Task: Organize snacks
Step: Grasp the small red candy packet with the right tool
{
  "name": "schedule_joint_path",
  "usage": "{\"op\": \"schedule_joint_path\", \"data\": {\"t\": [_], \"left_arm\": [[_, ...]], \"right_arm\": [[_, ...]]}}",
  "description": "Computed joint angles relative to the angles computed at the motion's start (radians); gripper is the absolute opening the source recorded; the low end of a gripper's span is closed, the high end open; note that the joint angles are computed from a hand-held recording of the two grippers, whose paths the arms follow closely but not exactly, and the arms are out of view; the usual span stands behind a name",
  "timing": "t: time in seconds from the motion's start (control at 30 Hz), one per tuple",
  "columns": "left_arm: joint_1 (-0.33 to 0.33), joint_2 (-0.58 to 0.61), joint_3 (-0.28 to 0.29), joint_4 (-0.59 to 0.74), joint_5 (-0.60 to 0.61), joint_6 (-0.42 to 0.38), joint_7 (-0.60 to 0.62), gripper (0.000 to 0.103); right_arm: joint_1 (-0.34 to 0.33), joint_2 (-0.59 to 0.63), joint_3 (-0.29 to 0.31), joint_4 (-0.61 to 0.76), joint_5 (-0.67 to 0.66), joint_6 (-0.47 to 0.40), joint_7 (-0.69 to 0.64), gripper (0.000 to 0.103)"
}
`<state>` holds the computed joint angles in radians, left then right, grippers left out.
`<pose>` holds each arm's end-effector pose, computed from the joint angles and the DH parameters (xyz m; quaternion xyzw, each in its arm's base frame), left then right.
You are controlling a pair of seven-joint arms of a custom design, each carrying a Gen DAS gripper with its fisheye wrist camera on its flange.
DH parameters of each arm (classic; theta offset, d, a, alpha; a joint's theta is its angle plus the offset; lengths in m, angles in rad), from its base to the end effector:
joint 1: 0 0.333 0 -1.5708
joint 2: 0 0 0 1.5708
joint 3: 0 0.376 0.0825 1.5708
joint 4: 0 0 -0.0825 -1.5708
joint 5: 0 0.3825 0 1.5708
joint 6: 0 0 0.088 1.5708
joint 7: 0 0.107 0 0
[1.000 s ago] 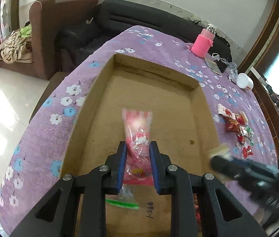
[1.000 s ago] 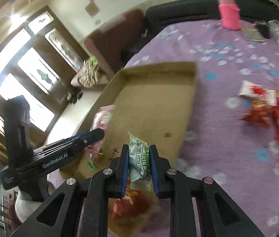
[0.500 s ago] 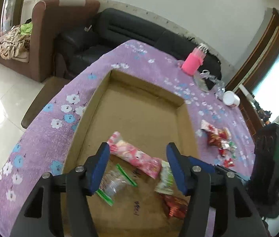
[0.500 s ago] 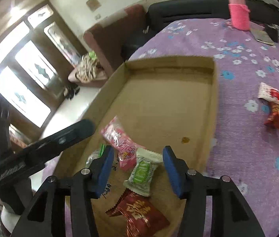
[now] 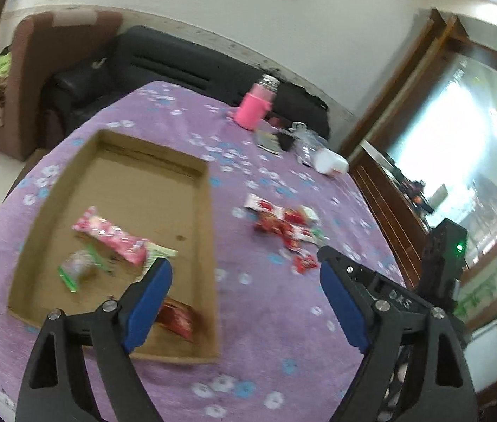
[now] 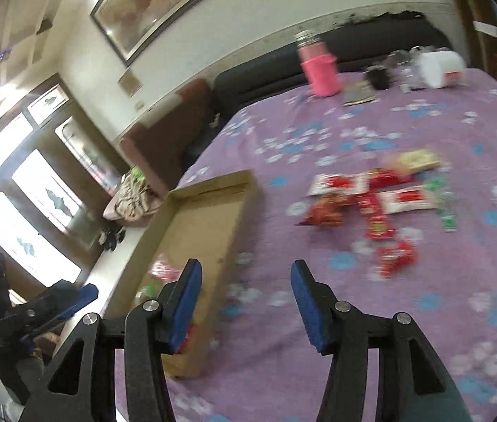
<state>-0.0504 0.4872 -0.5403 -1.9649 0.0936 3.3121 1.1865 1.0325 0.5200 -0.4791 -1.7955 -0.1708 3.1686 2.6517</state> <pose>0.5987 -0.3430 0.4223 -0.5863 0.6696 -0.4531 0.0518 0.5732 0.4511 0.4445 -0.5715 0.6895 -0.1128 0.4303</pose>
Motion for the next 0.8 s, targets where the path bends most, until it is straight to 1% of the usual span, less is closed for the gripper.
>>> {"op": "schedule_joint_path", "data": {"t": [0.03,0.07,0.13,0.17,0.2,0.23,0.3,0.33,0.4,0.43,0.5,0.53,0.57,0.63,0.67,0.7,0.77,0.8], "left_arm": [[-0.03,-0.012,0.027,-0.002,-0.004,0.004,-0.001,0.086],[-0.061,-0.021,0.055,-0.004,-0.009,0.01,-0.001,0.086],[-0.11,-0.029,0.096,-0.001,-0.018,0.013,-0.004,0.086],[-0.123,-0.027,0.105,0.004,-0.02,0.007,-0.005,0.086],[-0.138,-0.021,0.114,0.014,-0.023,-0.006,-0.005,0.086],[-0.143,-0.017,0.115,0.018,-0.024,-0.012,-0.003,0.086],[-0.171,-0.002,0.132,0.039,-0.029,-0.039,0.004,0.086],[-0.185,0.007,0.142,0.053,-0.033,-0.057,0.009,0.086],[-0.197,0.025,0.145,0.078,-0.039,-0.09,0.025,0.086],[-0.204,0.035,0.149,0.093,-0.043,-0.107,0.033,0.086],[-0.22,0.043,0.164,0.108,-0.055,-0.121,0.044,0.086],[-0.224,0.043,0.169,0.109,-0.061,-0.122,0.049,0.086],[-0.233,0.045,0.18,0.115,-0.067,-0.125,0.051,0.086],[-0.252,0.046,0.204,0.123,-0.075,-0.134,0.054,0.086],[-0.266,0.047,0.221,0.13,-0.078,-0.142,0.053,0.086],[-0.277,0.051,0.235,0.141,-0.08,-0.151,0.052,0.086],[-0.288,0.06,0.248,0.158,-0.084,-0.162,0.053,0.086],[-0.291,0.069,0.252,0.171,-0.085,-0.169,0.056,0.086]], "right_arm": [[0.037,-0.013,-0.05,-0.03,-0.005,0.0,0.015,0.057],[0.091,-0.03,-0.124,-0.079,-0.011,0.006,0.041,0.057],[0.165,-0.051,-0.23,-0.151,-0.011,0.006,0.075,0.057],[0.186,-0.062,-0.266,-0.179,-0.014,-0.011,0.083,0.057],[0.191,-0.073,-0.286,-0.199,-0.023,-0.032,0.09,0.057],[0.176,-0.078,-0.283,-0.204,-0.034,-0.046,0.095,0.057],[0.121,-0.093,-0.242,-0.216,-0.049,-0.059,0.097,0.056],[0.078,-0.102,-0.2,-0.22,-0.05,-0.062,0.09,0.056],[-0.055,-0.103,-0.062,-0.194,-0.042,-0.071,0.043,0.056],[-0.088,-0.098,-0.024,-0.18,-0.046,-0.079,0.033,0.056],[-0.216,-0.068,0.12,-0.121,-0.032,-0.101,-0.028,0.056],[-0.254,-0.054,0.165,-0.096,-0.031,-0.111,-0.042,0.056],[-0.308,-0.03,0.23,-0.06,-0.024,-0.124,-0.071,0.056],[-0.375,0.002,0.312,-0.019,-0.012,-0.126,-0.108,0.056],[-0.395,0.02,0.34,0.006,-0.005,-0.135,-0.125,0.056],[-0.393,0.033,0.342,0.025,-0.006,-0.148,-0.129,0.056],[-0.377,0.06,0.33,0.073,-0.024,-0.197,-0.136,0.056],[-0.362,0.07,0.315,0.092,-0.042,-0.227,-0.133,0.056]]}}
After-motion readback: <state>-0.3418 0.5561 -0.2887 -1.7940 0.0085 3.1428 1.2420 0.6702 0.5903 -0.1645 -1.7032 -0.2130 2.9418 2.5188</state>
